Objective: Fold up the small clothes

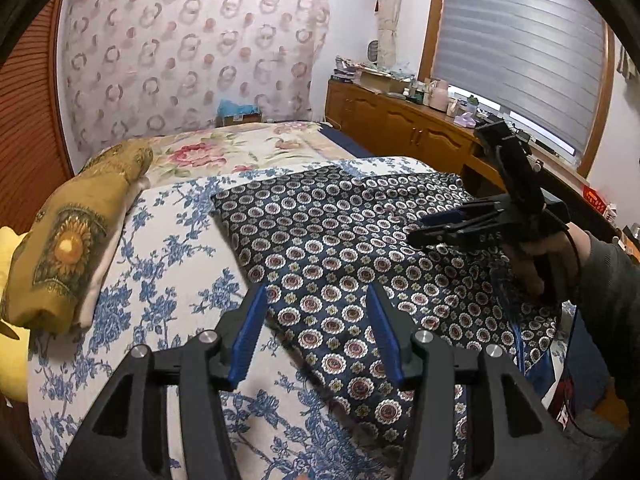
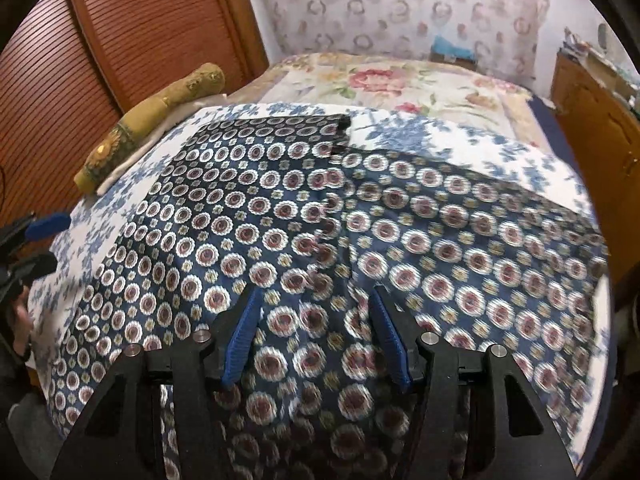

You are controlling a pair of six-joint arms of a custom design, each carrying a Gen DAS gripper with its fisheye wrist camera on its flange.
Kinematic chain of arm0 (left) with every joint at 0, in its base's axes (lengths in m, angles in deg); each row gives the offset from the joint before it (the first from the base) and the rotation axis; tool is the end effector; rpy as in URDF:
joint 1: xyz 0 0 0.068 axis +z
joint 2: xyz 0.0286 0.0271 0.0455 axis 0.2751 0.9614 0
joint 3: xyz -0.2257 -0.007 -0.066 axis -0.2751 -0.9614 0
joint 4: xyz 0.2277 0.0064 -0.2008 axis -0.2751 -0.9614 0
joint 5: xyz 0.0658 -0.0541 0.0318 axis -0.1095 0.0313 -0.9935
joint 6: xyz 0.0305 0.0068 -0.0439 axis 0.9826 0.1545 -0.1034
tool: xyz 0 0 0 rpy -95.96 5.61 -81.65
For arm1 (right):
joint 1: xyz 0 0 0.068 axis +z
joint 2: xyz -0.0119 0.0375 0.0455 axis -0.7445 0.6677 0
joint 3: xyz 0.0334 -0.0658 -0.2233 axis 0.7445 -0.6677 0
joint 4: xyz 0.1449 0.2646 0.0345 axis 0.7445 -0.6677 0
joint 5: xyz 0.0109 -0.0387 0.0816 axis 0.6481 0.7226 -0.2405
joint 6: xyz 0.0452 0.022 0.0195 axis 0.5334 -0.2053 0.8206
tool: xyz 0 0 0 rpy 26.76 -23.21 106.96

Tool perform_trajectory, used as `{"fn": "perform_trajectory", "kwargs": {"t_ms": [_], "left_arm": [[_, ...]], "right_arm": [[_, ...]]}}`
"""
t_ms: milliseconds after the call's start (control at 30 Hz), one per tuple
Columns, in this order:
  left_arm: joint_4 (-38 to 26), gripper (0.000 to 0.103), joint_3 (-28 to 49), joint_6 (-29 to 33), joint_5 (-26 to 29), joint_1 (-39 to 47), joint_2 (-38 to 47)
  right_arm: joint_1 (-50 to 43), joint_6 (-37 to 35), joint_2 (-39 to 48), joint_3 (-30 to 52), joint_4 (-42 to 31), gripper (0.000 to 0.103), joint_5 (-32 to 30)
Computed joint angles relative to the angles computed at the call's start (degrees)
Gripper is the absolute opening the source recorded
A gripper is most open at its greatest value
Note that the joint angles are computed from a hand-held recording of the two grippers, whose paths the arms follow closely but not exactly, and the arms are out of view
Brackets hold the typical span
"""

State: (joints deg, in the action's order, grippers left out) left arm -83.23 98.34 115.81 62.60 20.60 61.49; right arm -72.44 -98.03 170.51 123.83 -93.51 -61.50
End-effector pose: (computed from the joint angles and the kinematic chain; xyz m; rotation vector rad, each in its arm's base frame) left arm 0.2162 -0.0044 0.1591 0.7363 2.1888 -0.5327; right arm 0.2641 -0.1003 0.0536 -0.2632 2.4883 0.3203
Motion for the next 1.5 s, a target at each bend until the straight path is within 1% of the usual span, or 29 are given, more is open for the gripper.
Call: {"fn": "perform_trajectory", "kwargs": {"t_ms": [67,133,167,200,233,333,467,533,633,733,933,1100,1200,1267,1300,1333,1367,1400,1500], "left_arm": [[-0.1,0.051,-0.11,0.48,0.09,0.37,0.25],[-0.1,0.051,-0.2,0.69,0.24,0.5,0.55],[0.1,0.051,-0.25,0.55,0.15,0.46,0.77],[0.15,0.051,-0.27,0.47,0.08,0.42,0.81],[0.23,0.051,-0.29,0.24,-0.06,0.23,0.85],[0.23,0.051,-0.52,-0.09,-0.13,-0.26,0.56],[0.63,0.051,-1.16,-0.98,-0.55,-2.04,-0.29],[0.6,0.051,-1.39,-1.12,-0.77,-2.69,-0.59],[0.5,0.051,-1.85,-1.77,-1.51,-4.4,-1.4],[0.59,0.051,-2.45,-2.67,-2.56,-6.69,-2.19],[0.93,0.051,-3.4,-4.61,-4.64,-10.53,-3.42],[1.21,0.051,-3.82,-5.94,-6.1,-12.84,-3.64],[1.49,0.051,-4.07,-6.45,-6.76,-13.81,-3.27],[1.49,0.051,-4.27,-6.5,-7.28,-14.33,-3.29],[1.43,0.051,-4.3,-6.53,-7.56,-14.57,-3.29],[1.39,0.051,-4.4,-6.54,-7.76,-14.79,-3.26],[1.26,0.051,-4.53,-6.48,-7.93,-14.94,-3.22],[1.09,0.051,-4.76,-6.5,-8.12,-15.12,-3.49],[0.51,0.051,-5.26,-6.63,-8.55,-15.56,-4.26]], "right_arm": [[1.15,0.45,-0.41,-0.83,1.67,0.049,0.48],[2.14,0.36,-1.2,-1.76,2.12,0.028,0.16],[2.71,0.3,-1.35,-2.11,2.52,0.025,0.36],[3.21,-0.16,-2.05,-3.1,3.4,0.012,0.56],[3.45,-0.51,-2.41,-3.66,3.94,0.006,0.52],[2.88,-0.25,-5.01,-6.12,5.72,0.002,0.77],[0.13,-0.89,-13.29,-11.32,5.68,0.001,-1.0],[-2.34,-2.24,-17.54,-13.37,3.81,0.001,-1.91],[-7.7,-5.8,-21.73,-15.08,0.08,0.001,-3.75],[-14.44,-10.29,-22.49,-14.68,-3.13,0.001,-5.77],[-27.82,-17.76,-20.09,-10.68,-8.46,0.001,-9.47],[-32.78,-19.66,-17.54,-8.06,-9.77,0.001,-10.09],[-32.79,-19.2,-18.79,-9.51,-8.76,0.002,-8.95],[-32.76,-18.21,-20.02,-10.78,-7.89,0.008,-8.62],[-33.28,-17.89,-20.7,-11.33,-7.4,0.013,-8.37],[-33.61,-17.63,-21.79,-12.18,-7.11,0.023,-8.13],[-33.9,-17.24,-23.05,-13.03,-6.84,0.027,-7.82],[-34.87,-17.77,-22.37,-12.74,-6.76,0.036,-8.38],[-37.38,-19.39,-24.26,-13.61,-8.76,0.039,-10.15]]}}
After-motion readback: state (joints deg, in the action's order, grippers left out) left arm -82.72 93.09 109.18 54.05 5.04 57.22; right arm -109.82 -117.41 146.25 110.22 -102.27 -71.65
